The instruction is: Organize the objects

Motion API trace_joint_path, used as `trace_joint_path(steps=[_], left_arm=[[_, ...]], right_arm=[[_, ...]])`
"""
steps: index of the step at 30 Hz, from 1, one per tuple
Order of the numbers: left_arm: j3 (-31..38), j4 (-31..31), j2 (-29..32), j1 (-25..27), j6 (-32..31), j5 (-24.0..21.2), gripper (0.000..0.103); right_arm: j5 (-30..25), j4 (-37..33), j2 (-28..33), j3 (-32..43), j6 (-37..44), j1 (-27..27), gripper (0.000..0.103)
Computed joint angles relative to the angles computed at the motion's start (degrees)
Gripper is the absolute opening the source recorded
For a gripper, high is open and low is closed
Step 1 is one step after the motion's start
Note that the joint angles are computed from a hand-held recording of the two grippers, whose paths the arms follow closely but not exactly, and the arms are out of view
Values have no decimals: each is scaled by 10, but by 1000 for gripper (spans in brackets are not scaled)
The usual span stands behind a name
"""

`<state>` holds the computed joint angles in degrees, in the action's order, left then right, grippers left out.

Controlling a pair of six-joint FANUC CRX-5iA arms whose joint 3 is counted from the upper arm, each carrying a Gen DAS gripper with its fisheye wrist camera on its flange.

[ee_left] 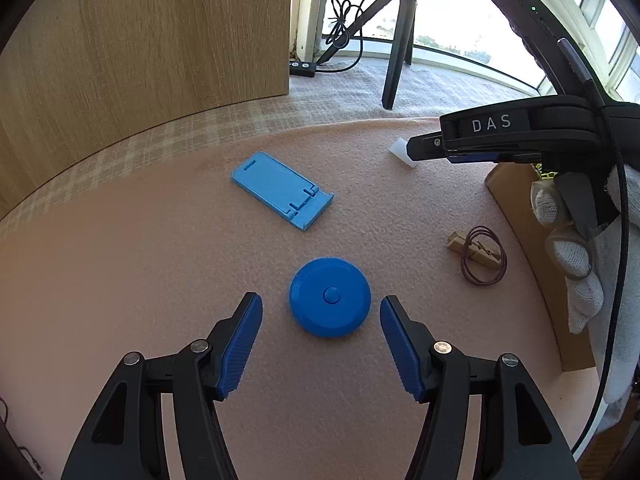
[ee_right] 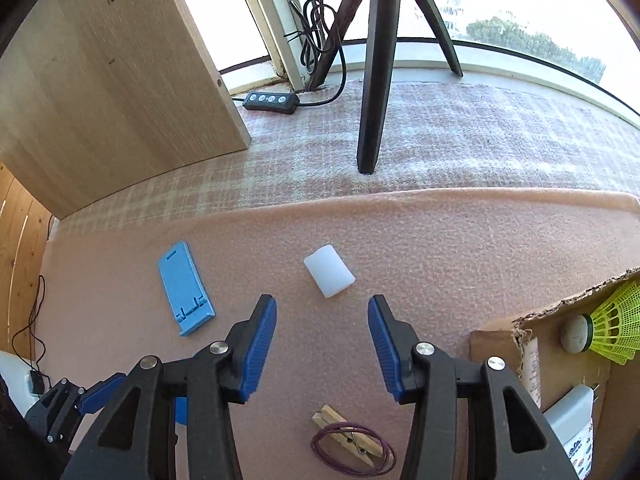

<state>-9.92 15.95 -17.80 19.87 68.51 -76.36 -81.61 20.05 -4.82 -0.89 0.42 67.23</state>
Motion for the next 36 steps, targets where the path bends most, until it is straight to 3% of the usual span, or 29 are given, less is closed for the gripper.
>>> trace_joint_path(steps=[10, 15, 21, 29, 36], left_arm=[[5, -36, 23, -28, 43, 11, 65], [-3, -39, 17, -25, 46, 25, 54], [-12, -33, 14, -17, 35, 37, 54], [-27, -17, -8, 4, 24, 21, 54], [-28, -10, -33, 9, 19, 10, 54]], right_arm=[[19, -26, 25, 8, 62, -41, 43], [10, -29, 40, 15, 82, -45, 31], [14, -28, 35, 10, 84, -44, 14], [28, -17, 4, -11, 43, -16, 12], [21, 21, -47, -38, -22, 49, 12]])
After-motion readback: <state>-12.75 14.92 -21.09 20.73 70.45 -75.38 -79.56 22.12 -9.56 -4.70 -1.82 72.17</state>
